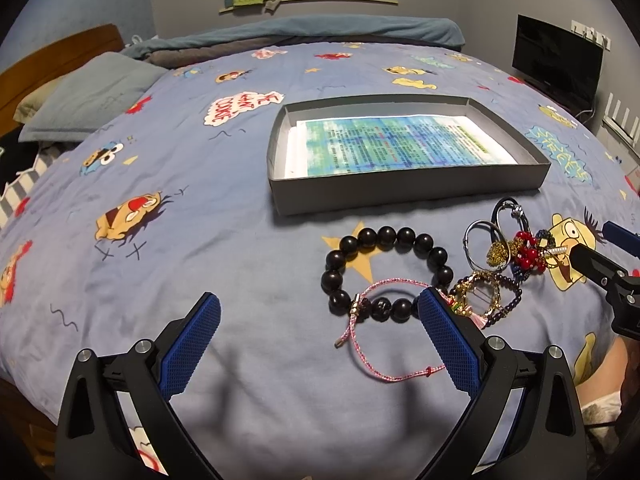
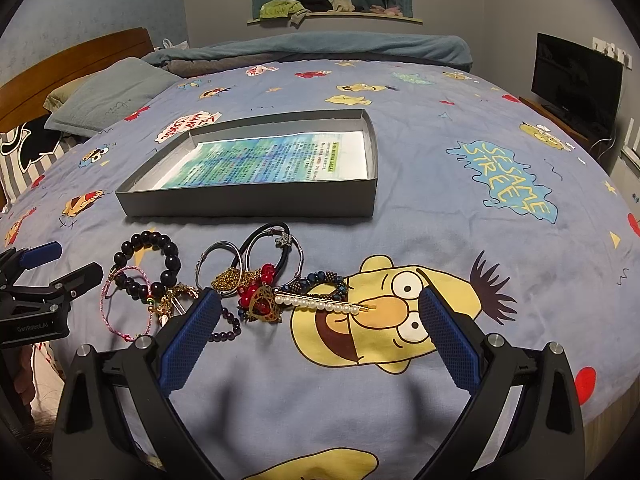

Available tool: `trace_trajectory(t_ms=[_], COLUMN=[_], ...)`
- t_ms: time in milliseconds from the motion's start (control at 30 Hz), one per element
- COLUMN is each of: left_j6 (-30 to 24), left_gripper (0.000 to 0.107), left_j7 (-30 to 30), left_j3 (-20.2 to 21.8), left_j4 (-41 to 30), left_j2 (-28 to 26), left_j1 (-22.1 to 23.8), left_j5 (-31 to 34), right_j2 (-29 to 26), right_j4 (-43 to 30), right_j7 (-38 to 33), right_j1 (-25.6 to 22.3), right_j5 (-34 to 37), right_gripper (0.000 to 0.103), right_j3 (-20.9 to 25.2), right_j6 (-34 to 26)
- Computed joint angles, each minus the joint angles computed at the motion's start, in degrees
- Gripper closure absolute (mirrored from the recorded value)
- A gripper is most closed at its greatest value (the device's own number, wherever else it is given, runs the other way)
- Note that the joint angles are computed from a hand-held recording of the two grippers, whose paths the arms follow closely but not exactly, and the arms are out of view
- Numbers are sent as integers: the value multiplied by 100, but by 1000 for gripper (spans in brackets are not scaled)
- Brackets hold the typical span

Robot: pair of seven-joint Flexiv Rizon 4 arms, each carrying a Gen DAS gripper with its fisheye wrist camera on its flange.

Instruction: Organize jewelry

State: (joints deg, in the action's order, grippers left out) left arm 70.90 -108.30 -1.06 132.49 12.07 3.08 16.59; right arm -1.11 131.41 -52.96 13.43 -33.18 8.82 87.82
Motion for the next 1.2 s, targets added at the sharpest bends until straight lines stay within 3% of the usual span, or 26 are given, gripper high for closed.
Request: trace_trajectory(t_ms=[433,800,1000,1133,1200], left_j6=[14,232,355,458,488], left_gripper=[9,9,14,30,34], left_j7=[89,1066,1560,1869,1998], left_j3=[41,254,334,384,388], left_j4=[15,214,431,522,552], left_j2=[-46,-241,-271,-285,-287], left_j1=[-31,-239,-337,-436,-463], left_j5=[-98,-829,-1272,-1612,-1759], right_j2=[-7,-13,-17,-30,-27], right_j4=[3,-21,-51,-136,-101], right_j7=[-74,-325,-878,-1253,-1158], right_j1=[9,-2,17,10,-15], right_j5=[96,387,1050,1745,1660], right_gripper=[5,5,5,5,5], right_j3=[12,21,99,133,70], right_j6=[-16,-77,-167,-305,-238])
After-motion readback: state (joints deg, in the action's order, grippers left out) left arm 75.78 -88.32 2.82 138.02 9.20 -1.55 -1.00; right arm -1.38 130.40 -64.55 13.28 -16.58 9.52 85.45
